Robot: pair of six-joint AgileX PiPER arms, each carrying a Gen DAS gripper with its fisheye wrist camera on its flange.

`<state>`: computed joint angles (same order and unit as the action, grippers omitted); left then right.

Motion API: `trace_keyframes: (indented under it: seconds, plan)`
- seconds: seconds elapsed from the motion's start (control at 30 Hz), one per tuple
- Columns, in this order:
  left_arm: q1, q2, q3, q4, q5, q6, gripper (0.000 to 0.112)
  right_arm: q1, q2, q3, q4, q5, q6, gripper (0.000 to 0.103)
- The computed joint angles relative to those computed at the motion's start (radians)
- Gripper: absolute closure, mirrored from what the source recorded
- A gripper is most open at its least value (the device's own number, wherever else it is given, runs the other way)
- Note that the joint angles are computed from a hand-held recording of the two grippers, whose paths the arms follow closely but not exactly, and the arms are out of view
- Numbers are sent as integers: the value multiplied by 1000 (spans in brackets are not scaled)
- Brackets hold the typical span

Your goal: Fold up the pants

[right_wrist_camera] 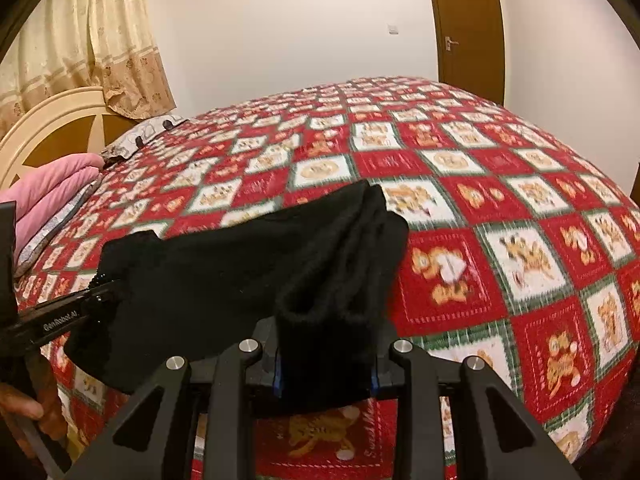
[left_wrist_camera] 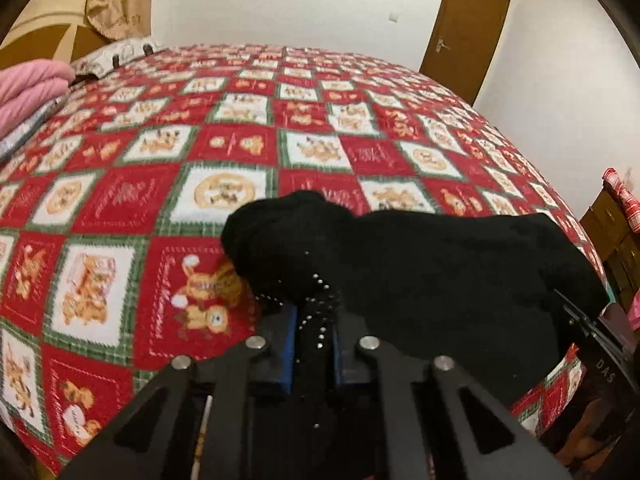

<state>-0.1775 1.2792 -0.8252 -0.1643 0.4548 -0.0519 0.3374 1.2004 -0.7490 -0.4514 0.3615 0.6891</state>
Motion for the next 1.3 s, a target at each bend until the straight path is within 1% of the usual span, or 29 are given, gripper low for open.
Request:
trace_keyframes:
  seconds: [0.03, 0.13, 0.23, 0.37, 0.43, 0.5, 0.57, 0.63, 0.77, 0.83, 0.9, 0.93, 0.97, 1.03, 1.13, 1.17, 1.23, 1.3]
  plan:
    - [-7, -16, 1, 48, -8, -47, 99, 21, -3, -23, -25, 17, 17, 72]
    - [6, -45, -11, 100, -17, -87, 99, 89, 10, -89, -111, 57, 78, 72]
    - [31, -57, -48, 196, -14, -147, 99, 169, 61, -174, -195, 83, 132, 72]
    - [122, -73, -83, 276, -22, -166, 99, 269, 175, -308, -266, 98, 176, 72]
    - [194, -70, -101, 280, -26, -145, 99, 312, 249, -389, -274, 96, 172, 72]
    - [275, -57, -123, 235, -29, -79, 99, 352, 337, -489, -265, 100, 149, 72]
    - [337, -41, -144, 224, -34, -48, 99, 383, 409, -572, -264, 105, 141, 72]
    - [386, -23, -163, 244, -45, -50, 99, 407, 485, -665, -240, 108, 108, 72]
    - [462, 17, -189, 342, -75, -104, 99, 443, 637, -853, -196, 129, 45, 72]
    - [484, 47, -203, 419, -91, -164, 99, 458, 722, -966, -160, 155, -3, 72]
    - [499, 86, -216, 531, -108, -266, 99, 465, 788, -1056, -124, 177, -46, 72]
    - [504, 99, -219, 565, -113, -299, 99, 471, 824, -1103, -107, 192, -64, 72]
    - [512, 123, -228, 597, -120, -333, 99, 473, 862, -1154, -87, 208, -83, 72]
    - [529, 165, -245, 615, -127, -357, 99, 470, 933, -1248, -43, 240, -129, 72]
    - [535, 212, -249, 678, -139, -427, 99, 465, 1018, -1348, 9, 287, -181, 72]
    - [532, 225, -246, 720, -144, -469, 99, 462, 1048, -1381, 12, 306, -192, 72]
    - [520, 255, -234, 863, -149, -609, 99, 458, 1093, -1427, 13, 336, -201, 72]
    - [523, 287, -229, 899, -158, -642, 99, 443, 1130, -1462, 42, 357, -218, 72]
